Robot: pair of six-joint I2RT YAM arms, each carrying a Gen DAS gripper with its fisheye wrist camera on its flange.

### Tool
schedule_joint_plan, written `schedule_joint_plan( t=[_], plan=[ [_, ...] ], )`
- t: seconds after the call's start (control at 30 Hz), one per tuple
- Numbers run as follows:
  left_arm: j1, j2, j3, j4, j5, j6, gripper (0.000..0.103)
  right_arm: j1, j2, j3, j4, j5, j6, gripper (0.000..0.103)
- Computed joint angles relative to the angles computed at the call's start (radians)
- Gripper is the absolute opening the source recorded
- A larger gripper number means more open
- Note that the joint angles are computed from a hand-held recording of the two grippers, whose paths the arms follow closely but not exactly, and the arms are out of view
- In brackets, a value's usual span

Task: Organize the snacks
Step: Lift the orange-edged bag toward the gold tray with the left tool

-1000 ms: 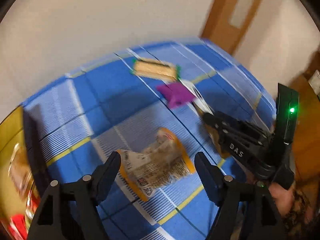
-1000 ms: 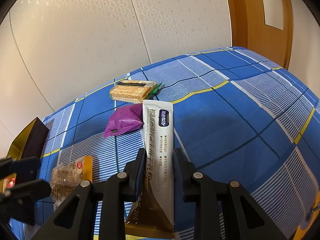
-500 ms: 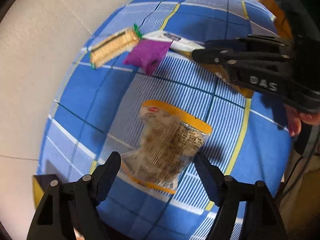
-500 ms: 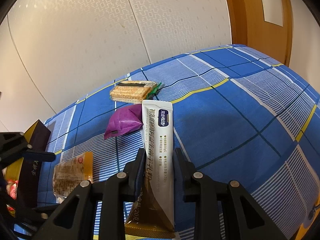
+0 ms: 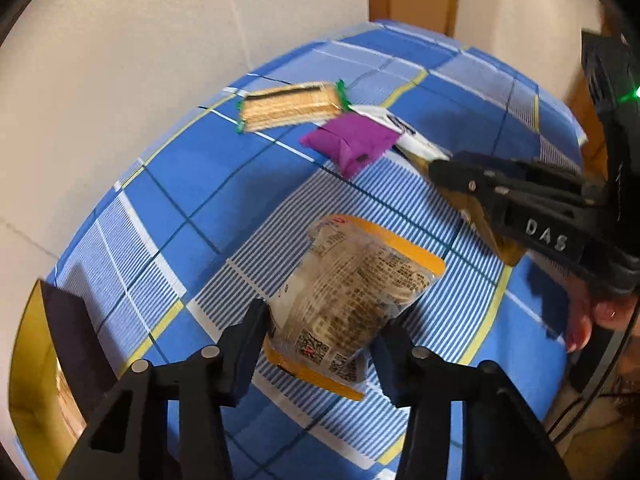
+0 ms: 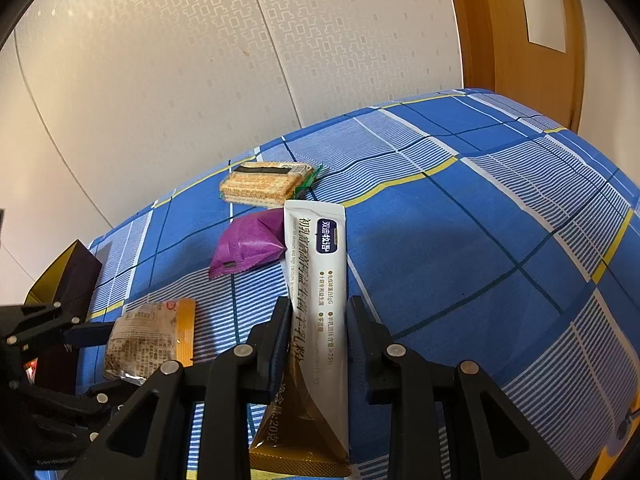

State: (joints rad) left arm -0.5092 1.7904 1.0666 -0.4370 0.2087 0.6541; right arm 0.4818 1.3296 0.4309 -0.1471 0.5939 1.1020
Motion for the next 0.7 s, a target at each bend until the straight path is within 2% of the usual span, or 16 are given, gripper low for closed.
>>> schedule_joint_plan(
  t=[0.13,0.3,0.47,0.6,0.7],
  plan=[
    [0.059,-0.049,-0.012,-0.048,0.1,-0.063,0.046,0.003,0.008,0.006,-0.006,0.006,-0.003,0.028],
    [0.126,-0.138,-0.073,-0.046,0.227,-0.164,0.037,0.01,0.008,0.011,-0.018,0.014,-0.001,0.026],
    [0.137,-0.13,-0.072,-0.02,0.275,-0.244,0.033,0.019,0.016,0.014,-0.02,0.027,0.003,0.024],
    [0.206,-0.136,-0.068,-0.06,0.372,-0.273,0.025,0.022,0.022,0.013,-0.015,0.032,0.0,0.024],
    [0.261,-0.124,-0.068,-0.075,0.46,-0.297,0.023,0.024,0.021,0.012,-0.014,0.036,0.0,0.023]
  ],
)
